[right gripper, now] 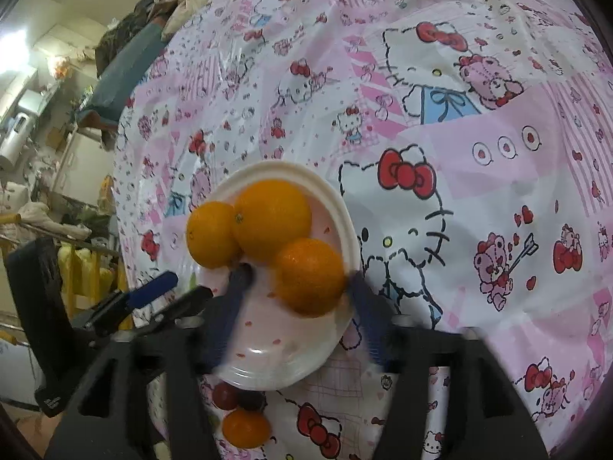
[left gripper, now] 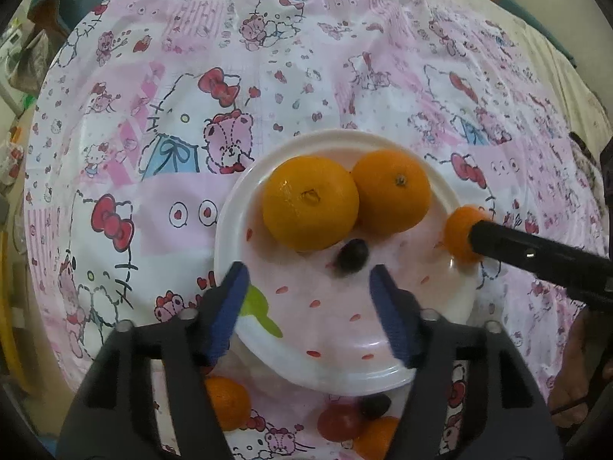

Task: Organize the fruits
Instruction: 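Place the mandarin on the plate with the right gripper while the left drops the grape there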

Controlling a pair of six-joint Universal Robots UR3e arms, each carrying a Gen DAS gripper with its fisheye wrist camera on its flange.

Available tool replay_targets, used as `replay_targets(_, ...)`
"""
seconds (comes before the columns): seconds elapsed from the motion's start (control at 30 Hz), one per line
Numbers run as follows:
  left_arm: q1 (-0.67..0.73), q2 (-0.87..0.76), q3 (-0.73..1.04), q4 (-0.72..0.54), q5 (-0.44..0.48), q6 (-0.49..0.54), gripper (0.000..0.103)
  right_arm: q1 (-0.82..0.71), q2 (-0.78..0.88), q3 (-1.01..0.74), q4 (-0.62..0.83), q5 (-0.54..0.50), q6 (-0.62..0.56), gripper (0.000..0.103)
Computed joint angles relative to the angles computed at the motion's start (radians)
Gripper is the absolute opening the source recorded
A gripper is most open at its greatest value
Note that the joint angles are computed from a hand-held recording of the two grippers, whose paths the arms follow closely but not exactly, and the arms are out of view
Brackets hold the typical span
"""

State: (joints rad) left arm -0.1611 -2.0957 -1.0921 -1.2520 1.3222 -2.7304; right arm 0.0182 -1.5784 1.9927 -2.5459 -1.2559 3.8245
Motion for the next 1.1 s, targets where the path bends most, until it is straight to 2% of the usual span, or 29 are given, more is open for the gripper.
replay_targets(0.13, 0.007, 0.011, -0.015, 0.020, -0.003, -0.003, 0.077, 0.002, -0.021, -0.018, 0.005, -0.022, -0.006, 0.073)
replay_targets(0.27, 0.019, 0.035, -0.039, 0.038, -0.016, -0.006, 0.077, 0.010, -0.035, -0.044, 0.022, -0.047, -0.015, 0.074)
replay_targets(0.4, 0.036, 0.094, -0.112, 0.109, -0.041, -0.010, 0.077, 0.044, -0.047, -0.083, 0.046, -0.113, -0.024, 0.078)
replay_targets(0.5, 0.045, 0.115, -0.122, 0.115, -0.049, -0.021, 0.077, 0.067, -0.069, -0.099, 0.064, -0.155, -0.023, 0.078)
replay_targets(0.63, 0.083, 0.172, -0.187, 0.150, -0.096, -0.043, 0.077, 0.066, -0.123, -0.083, 0.093, -0.144, 0.012, 0.078)
replay_targets(0.93, 0.135, 0.273, -0.313, 0.272, -0.139, -0.037, 0.077, 0.170, -0.152, -0.161, 0.220, -0.302, 0.057, 0.078)
replay_targets(1.1, 0.143, 0.290, -0.294, 0.230, -0.116, -0.033, 0.077, 0.206, -0.206, -0.129, 0.226, -0.332, 0.084, 0.078)
